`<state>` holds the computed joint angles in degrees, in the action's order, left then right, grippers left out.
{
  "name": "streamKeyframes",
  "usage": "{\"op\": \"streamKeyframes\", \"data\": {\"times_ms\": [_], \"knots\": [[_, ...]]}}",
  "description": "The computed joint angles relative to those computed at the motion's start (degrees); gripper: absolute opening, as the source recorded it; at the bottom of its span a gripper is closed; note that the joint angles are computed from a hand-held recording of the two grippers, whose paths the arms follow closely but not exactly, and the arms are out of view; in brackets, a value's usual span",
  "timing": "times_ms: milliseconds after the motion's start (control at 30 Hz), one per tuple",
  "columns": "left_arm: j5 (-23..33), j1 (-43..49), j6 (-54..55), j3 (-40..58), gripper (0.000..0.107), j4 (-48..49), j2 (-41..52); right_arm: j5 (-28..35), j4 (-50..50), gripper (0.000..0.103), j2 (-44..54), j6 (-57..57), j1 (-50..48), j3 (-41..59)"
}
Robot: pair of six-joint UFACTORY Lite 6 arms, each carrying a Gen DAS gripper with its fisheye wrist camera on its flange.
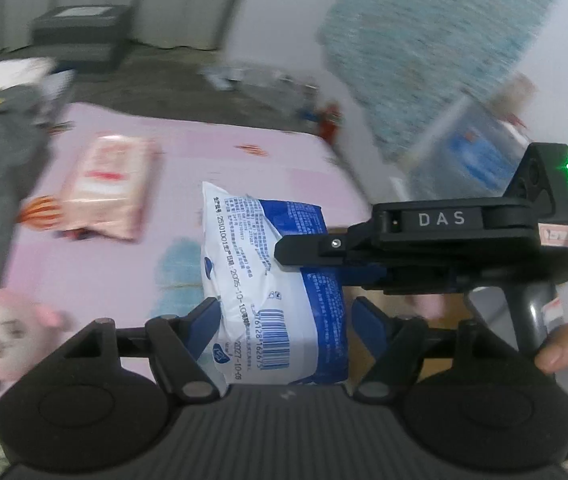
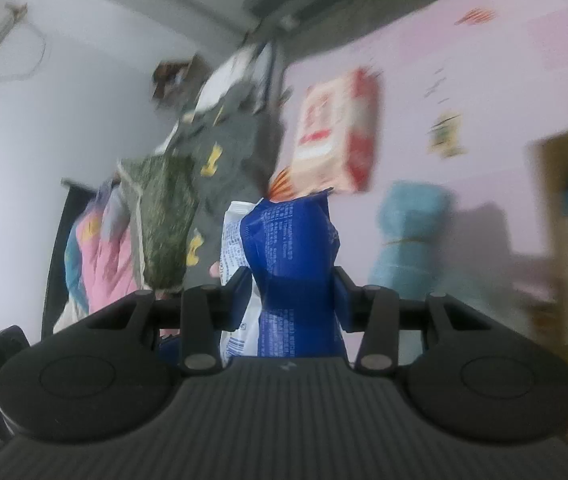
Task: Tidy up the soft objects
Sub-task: 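Lift the blue-and-white wipes pack with the right tool toward the box, then lower the wipes pack into the cardboard box and open the right tool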
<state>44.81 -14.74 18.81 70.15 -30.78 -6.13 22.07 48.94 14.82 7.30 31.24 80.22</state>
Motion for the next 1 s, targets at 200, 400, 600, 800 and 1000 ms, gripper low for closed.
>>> {"op": "streamKeyframes", "data": {"times_ms": [200,400,600,800,1000], "knots": [[-4.7,-21.0,-12.7,4.9,0.073,5.8,6.5,2.1,-5.7,0.042,-31.4,4.2,-10.4,-29.7],[-7.0,-34.3,-21.9,10.1,0.073,11.4,16.9,15.1,1.9,0.043,-51.3,-9.9,-31.1,-50.0],[-5.5,-38.9,-24.3,12.6,0.072,14.0,25.0,22.2,15.5,0.043,-47.9,-33.9,-46.8,-62.7],[-5.9,-39.3,-22.5,9.7,0.072,13.3,23.5,17.3,30.7,0.043,-30.8,-53.2,-45.3,-65.8],[-8.1,-36.6,-21.0,1.5,0.072,12.7,12.7,11.7,32.0,0.042,-33.6,-52.4,-40.2,-67.3]]}}
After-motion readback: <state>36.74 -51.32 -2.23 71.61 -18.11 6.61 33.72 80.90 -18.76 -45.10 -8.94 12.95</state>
